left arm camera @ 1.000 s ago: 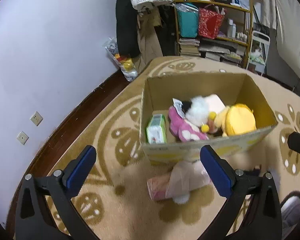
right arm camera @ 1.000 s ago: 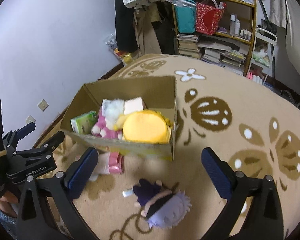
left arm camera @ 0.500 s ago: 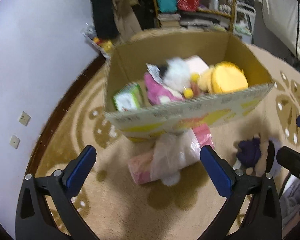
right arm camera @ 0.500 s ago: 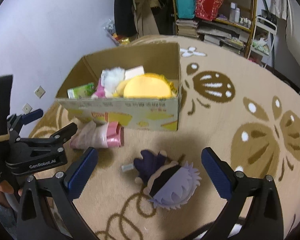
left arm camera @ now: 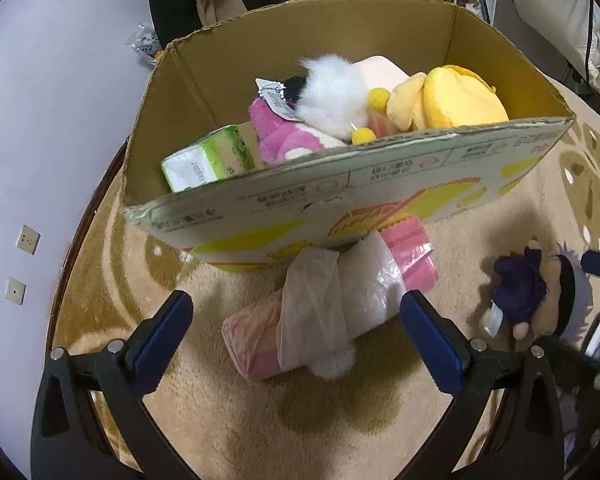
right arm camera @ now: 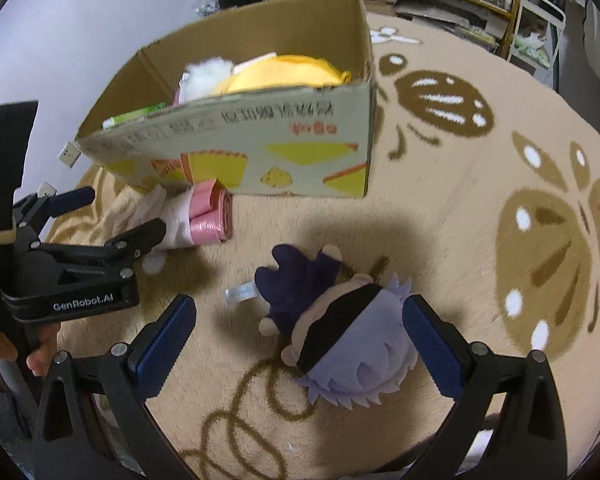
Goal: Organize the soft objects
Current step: 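Grasp the purple-haired plush doll with the right tool while the left tool grasps the pink-white roll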
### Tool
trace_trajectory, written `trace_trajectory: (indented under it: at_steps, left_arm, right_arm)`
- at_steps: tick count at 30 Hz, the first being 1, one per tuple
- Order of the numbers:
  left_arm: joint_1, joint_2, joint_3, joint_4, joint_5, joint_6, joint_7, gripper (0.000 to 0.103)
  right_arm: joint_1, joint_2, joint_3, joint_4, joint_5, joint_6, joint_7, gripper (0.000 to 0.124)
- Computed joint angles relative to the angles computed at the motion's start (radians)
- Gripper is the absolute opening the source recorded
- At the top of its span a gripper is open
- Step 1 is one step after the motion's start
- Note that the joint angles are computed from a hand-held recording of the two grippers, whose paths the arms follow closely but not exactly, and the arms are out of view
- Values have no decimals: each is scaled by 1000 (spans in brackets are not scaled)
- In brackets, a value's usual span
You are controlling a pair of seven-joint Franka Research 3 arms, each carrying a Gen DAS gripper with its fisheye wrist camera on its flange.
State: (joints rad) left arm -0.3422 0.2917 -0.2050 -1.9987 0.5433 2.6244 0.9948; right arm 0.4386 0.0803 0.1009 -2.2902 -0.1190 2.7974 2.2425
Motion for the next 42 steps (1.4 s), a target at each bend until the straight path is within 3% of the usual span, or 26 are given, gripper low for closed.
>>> trace_trajectory:
  at_steps: [10, 16, 21, 30, 33, 37, 42]
  left_arm:
    - [-13, 76, -5, 55, -18, 9, 92, 100]
    - [-6, 120, -33, 88, -76, 6, 202, 94]
    - [-43, 156, -7, 119, -41, -4, 209, 92]
    - [-18, 191, -12, 142, -113, 33, 217, 92]
    - [5, 191, -27, 137, -158, 34, 234, 88]
    - [40, 184, -69, 131, -248, 25, 283, 64]
    - [59, 177, -80, 113, -307, 49, 311, 52]
  right_arm:
    - [6, 24, -3, 18, 5, -42, 1, 103]
    - [7, 30, -9, 21, 9, -49, -3, 103]
    - [11, 38, -14, 28, -14, -57, 20, 103]
    - [4, 53, -21, 35, -6, -51, 17, 103]
    - [-11, 49, -20, 23, 40, -25, -16, 103]
    - [-21, 40, -22, 8, 76, -2, -42, 103]
    - [-20, 54, -32, 17, 67, -9, -27, 103]
